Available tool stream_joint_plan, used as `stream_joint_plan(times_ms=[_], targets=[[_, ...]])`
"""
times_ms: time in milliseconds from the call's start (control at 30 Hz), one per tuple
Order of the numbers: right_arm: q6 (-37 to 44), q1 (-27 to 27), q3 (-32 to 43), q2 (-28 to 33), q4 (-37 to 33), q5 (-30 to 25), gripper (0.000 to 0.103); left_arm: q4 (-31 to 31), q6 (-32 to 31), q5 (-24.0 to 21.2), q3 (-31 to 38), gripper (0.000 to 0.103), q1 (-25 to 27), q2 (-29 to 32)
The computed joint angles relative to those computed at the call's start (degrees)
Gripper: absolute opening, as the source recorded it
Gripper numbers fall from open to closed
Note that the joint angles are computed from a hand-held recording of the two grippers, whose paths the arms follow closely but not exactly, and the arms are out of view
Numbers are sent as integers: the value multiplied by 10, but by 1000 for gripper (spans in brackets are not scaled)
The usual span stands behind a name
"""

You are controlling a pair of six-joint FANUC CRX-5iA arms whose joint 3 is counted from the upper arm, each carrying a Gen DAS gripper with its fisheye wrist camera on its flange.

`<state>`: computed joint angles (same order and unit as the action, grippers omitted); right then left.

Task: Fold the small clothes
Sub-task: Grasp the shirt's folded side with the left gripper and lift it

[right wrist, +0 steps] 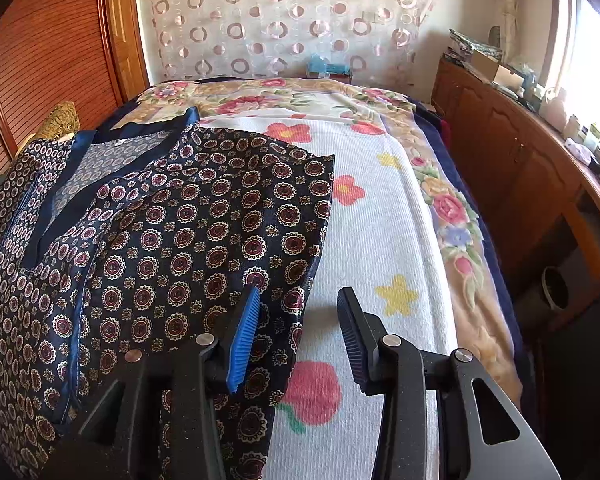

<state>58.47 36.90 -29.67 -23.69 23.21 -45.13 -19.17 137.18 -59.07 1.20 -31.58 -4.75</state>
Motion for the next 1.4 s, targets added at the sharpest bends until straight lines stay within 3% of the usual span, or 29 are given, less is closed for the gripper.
stream_joint_plan(times_ms=[200, 233, 267, 333, 367, 433, 500, 700, 833, 900, 967, 1000, 1067, 1233, 1400], targets=[[4, -3, 1, 0, -1, 1, 44, 10, -23, 12, 0, 49, -8, 4], [4, -3, 1, 0, -1, 1, 44, 14, -28, 18, -2, 40, -9, 3], [4, -3, 1, 0, -1, 1, 44, 11, -30, 21, -2, 25, -12, 1], [4, -3, 1, 1, -1, 1, 44, -4, -26, 17, 5, 7, -22, 2], [4, -4, 1, 0, -2, 1, 44, -9, -26, 21, 6, 3, -25, 0], [4, -7, 4, -1, -14, 2, 45, -45, -16, 28, 14, 3, -48, -6], [9, -12, 8, -2, -29, 3, 45, -94, -6, 5, 41, 3, -86, -1], [52, -30, 53, 32, -78, -11, 46, -130, -13, -13, 78, 2, -142, 8], [58, -40, 80, 69, -73, -8, 46, -177, 17, -20, 81, 2, -181, 0], [58, -42, 86, 77, -75, -1, 36, -186, 33, -18, 76, 2, -192, -7], [96, -43, 97, 78, -110, -3, 7, -203, 51, -19, 73, 2, -209, -11], [119, -43, 102, 75, -134, -4, 5, -213, 63, -20, 68, 2, -221, -18], [144, -29, 83, 38, -152, 18, 4, -238, 93, -27, 59, 2, -249, -31], [99, 56, -6, -111, -101, 52, 2, -306, 178, -78, 32, 2, -339, -62], [-12, 152, -91, -258, -3, 1, 2, -354, 270, -160, 14, 2, -422, -71]])
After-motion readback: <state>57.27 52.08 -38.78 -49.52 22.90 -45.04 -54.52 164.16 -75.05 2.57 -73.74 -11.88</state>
